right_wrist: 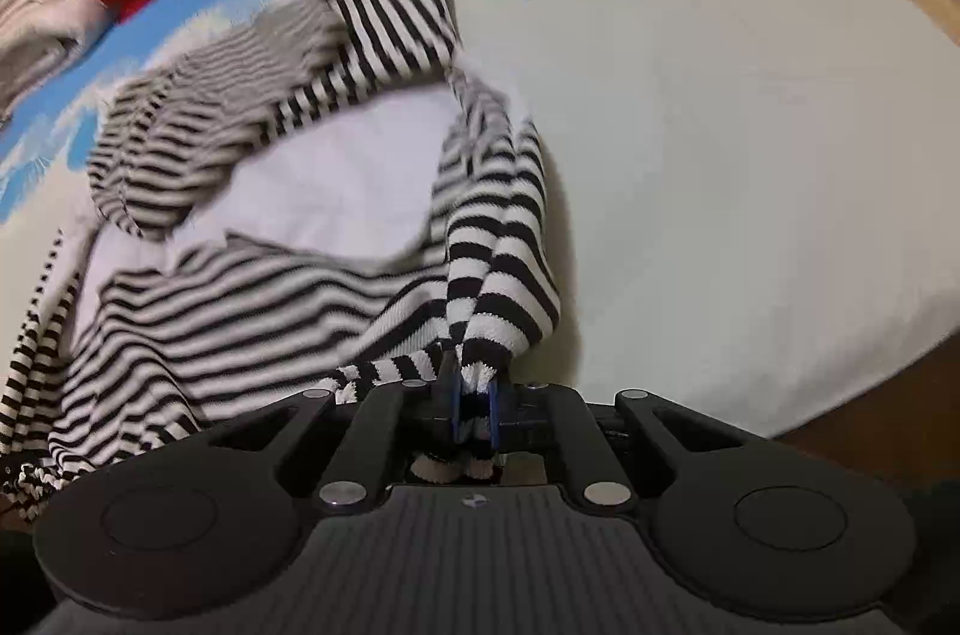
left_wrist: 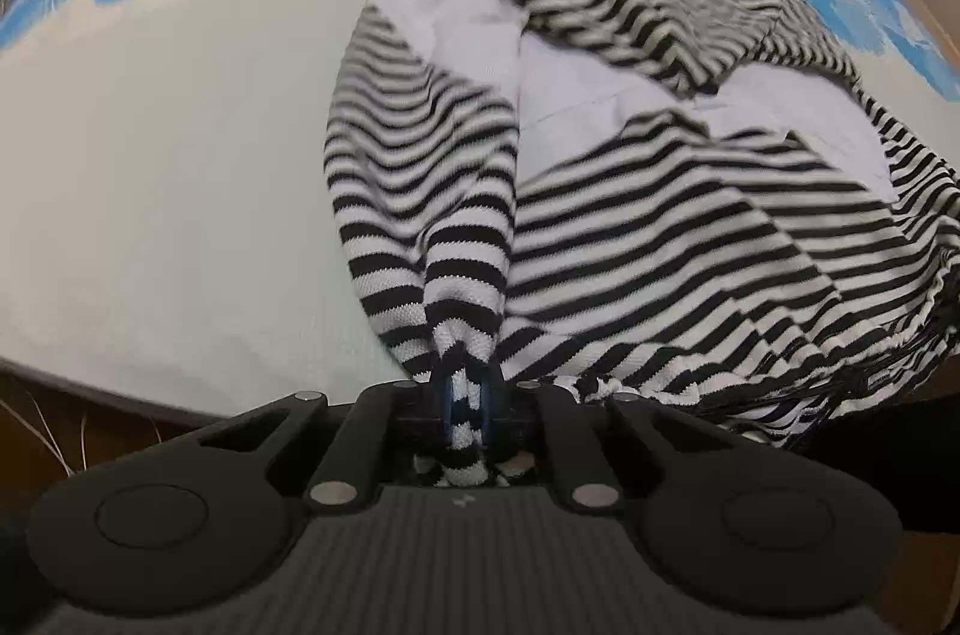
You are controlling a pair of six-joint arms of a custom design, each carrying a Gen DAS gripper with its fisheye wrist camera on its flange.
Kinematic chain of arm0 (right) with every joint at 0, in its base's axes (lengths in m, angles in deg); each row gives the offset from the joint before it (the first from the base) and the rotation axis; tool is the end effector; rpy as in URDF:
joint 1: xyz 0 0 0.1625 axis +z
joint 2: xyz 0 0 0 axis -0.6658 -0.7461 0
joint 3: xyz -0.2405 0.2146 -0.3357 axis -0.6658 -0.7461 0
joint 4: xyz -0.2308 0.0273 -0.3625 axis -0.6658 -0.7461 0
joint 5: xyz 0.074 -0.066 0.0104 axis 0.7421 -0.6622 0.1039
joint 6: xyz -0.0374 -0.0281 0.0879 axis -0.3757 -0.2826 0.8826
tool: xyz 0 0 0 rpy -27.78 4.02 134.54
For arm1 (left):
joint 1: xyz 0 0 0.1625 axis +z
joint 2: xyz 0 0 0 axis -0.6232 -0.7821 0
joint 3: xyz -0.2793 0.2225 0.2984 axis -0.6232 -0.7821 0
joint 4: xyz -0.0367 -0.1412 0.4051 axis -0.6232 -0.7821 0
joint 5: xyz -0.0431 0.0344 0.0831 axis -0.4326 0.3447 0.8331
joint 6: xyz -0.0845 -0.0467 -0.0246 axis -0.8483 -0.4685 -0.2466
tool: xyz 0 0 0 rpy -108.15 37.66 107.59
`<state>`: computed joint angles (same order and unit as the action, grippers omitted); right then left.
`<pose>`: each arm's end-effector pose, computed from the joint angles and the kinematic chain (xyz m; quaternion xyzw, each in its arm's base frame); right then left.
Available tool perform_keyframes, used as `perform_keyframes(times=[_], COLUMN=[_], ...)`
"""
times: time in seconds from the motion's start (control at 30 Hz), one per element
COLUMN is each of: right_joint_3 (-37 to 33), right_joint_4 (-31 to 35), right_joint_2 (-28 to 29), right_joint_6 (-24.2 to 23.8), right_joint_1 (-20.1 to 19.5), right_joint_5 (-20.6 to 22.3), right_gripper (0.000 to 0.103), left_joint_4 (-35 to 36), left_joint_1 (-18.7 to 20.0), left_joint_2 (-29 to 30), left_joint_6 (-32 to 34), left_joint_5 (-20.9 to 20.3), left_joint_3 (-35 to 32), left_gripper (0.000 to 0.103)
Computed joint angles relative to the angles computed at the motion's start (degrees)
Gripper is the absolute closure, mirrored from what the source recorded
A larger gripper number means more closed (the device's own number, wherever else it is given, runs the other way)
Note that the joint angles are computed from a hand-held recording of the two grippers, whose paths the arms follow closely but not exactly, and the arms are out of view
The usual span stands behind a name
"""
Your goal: Fold small clothes
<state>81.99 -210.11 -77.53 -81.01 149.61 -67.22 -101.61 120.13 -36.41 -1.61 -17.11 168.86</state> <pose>0.2744 -0.6246 -0.0100 0.0476 -0.9272 0.2235 0.2969 0.1200 -0.5927 0.3660 0.0318 0.9000 -0.2090 0.3813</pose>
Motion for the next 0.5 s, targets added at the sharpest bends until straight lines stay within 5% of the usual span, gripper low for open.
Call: perform_keyframes(times=[0.27, 0.5], right_joint_3=[3.00, 12.07], right_joint_4=[-9.01, -12.53], right_joint_2=[-3.97, -14.17], right_joint_6=[-3.71, -2.40], right_joint_1=[1.38, 2.60], right_joint_5=[5.61, 12.58], right_gripper=[0.097, 0.097], left_joint_4=[-4.30, 2.46], left_joint_1=[-2.46, -6.65], left_joint_2=[-6.10, -16.38], left_joint_6=[1.08, -3.11], left_joint_5=[-4.47, -9.18], left_joint_3=[1.36, 4.92], left_gripper=[0.096, 0.096])
